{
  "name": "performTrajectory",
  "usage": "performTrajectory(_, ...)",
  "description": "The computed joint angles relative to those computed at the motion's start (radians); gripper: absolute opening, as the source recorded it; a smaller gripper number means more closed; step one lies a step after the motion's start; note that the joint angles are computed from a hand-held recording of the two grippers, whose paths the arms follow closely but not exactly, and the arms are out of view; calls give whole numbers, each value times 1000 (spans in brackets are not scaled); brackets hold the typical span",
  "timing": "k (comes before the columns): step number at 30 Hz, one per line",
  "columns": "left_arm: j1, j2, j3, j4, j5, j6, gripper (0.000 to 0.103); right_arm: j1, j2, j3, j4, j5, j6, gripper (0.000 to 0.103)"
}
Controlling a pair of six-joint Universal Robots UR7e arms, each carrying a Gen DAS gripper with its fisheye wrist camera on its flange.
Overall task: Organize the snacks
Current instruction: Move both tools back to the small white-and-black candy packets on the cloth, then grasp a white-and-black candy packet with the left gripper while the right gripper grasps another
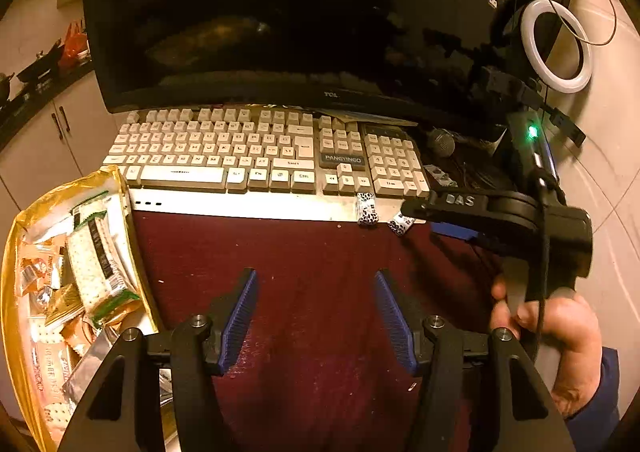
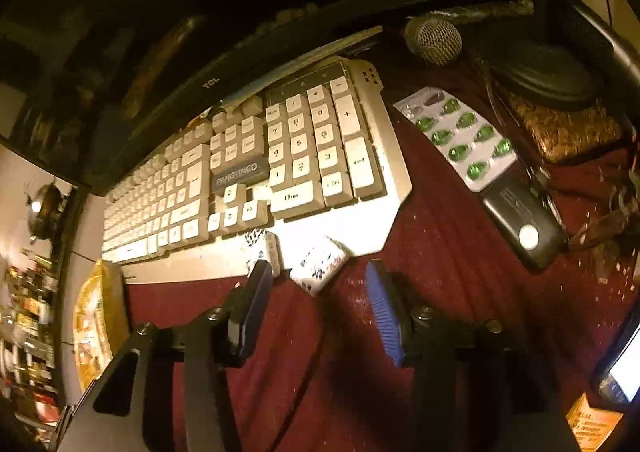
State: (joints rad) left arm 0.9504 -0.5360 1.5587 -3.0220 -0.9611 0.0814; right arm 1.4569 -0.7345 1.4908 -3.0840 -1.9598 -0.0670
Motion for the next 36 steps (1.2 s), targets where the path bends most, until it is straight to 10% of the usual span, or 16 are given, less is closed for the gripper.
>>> performTrajectory(13,21,10,-26,30,-8,-27,63,24,85,-95,-2,-125,-67,33)
performTrajectory(23,5,45,-82,77,-3,-27,63,6,31,-15,-74,-67,-129,27)
performTrajectory(29,25,129,-262,277,-95,-106,63,-16,4,29,-151,-39,-139,26)
performTrajectory(36,37,267,-509,468,-107,-160,40,-45,-11,39,-138,10,-121,26)
